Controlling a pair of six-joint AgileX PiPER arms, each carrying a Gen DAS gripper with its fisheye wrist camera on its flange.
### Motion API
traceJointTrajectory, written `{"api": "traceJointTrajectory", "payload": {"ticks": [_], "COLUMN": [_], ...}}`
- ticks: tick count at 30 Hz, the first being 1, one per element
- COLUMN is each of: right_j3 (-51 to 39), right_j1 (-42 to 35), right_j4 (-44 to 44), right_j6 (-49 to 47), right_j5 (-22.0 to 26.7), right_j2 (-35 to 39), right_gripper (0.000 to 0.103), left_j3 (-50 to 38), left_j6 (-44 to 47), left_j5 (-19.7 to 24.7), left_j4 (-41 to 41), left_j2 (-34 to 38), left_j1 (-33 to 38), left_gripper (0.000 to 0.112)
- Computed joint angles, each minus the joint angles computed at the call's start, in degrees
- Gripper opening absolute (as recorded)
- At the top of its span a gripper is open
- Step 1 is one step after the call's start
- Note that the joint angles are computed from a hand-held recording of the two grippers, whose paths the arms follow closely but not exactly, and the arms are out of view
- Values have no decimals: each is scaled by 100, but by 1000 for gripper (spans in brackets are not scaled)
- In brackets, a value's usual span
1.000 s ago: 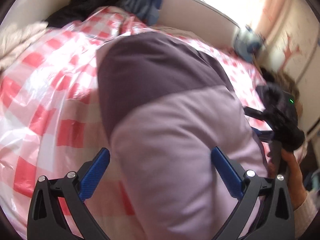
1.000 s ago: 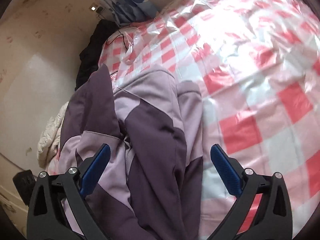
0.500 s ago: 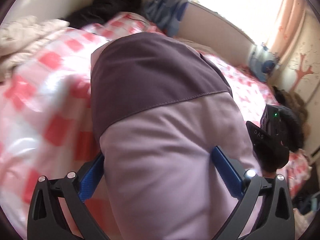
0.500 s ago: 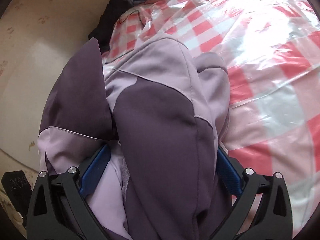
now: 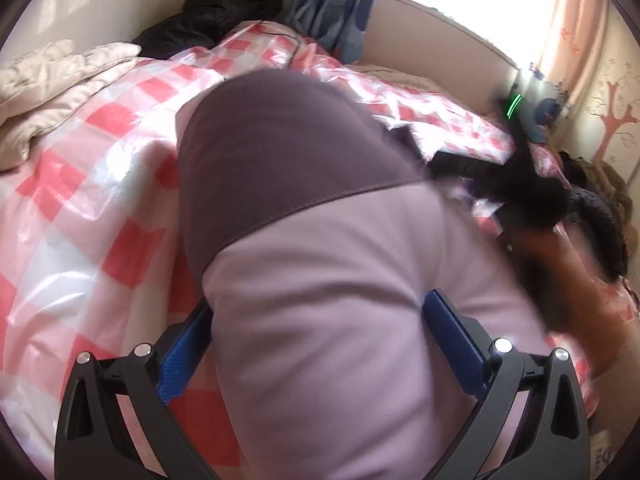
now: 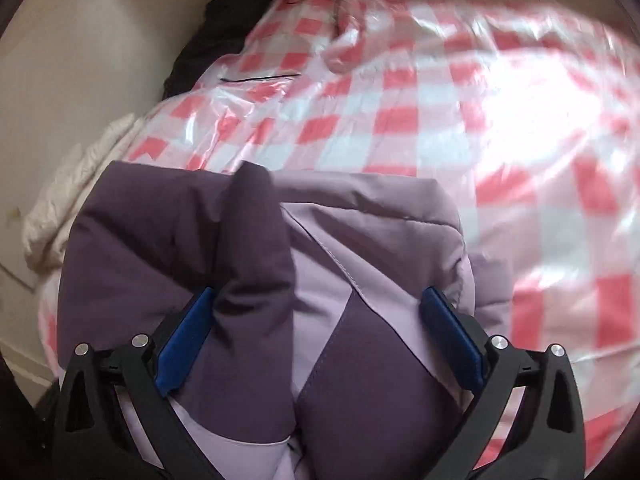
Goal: Fold large clothes
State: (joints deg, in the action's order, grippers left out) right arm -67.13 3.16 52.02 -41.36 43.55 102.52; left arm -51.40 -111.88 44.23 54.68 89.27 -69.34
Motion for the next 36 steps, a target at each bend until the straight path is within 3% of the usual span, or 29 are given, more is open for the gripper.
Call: {"api": "traceJointTrajectory", "payload": {"ticks": [3,6,9,11,13,14,16,18,21,23,25,28,32,34,36], "right_j3": [592,247,426,1082,1882,2065,2136,2113,2606,2900,3128,3048,3126,3144,3294], "right_j1": [-466,-708,-1114,-1053,-808,-958,-1495,-1420,-2001,-1625,-849,-733,408,116,-841], "right_j4": [524,-446,-512,-1187,-1586,-1441,-920,-1171,-852,-1494,-2488,-2995,-4249,-3834,-2952], "right_j6": [-563,299,-73,79,-91,21,-119,45,-357,-25,677,1197,2844,2683,1700], "right_j5": [164,826,1500,1200,546,562,1051,1068,1273,969,587,712,581,805,1093], "right_j2": [-241,-578,-1602,-2273,-2215,-2024,-1761,-2330,-3876,-4321,-4188,-4293,-4694,-4607,-4514], "right_gripper": [96,96,96,96,96,96,96,96,96,96,96,96,96,96,96], "left_j3": [-289,-320,-92,10,40,21,-108,57,194,182,84,-235,-395,-429,-407], "left_j6": [595,673,314,167,213,329,256,-136,-508,-545,-339,-112,-270,-347,-492], "left_j5": [172,281,190,54,-54,-77,275,411,800,1029,1086,1564,1854,1954,1938], "left_j4": [-168,-186,-86,-22,-1,-13,122,358,510,517,445,249,-12,-113,-193], "left_j2": [243,292,139,55,52,93,266,182,62,63,109,294,479,508,444], "left_j1": [-57,-117,-103,-63,7,-7,-246,-419,-675,-870,-955,-1298,-1721,-1823,-1899], "left_gripper": [98,98,98,98,98,98,98,98,98,98,98,98,98,98,98]}}
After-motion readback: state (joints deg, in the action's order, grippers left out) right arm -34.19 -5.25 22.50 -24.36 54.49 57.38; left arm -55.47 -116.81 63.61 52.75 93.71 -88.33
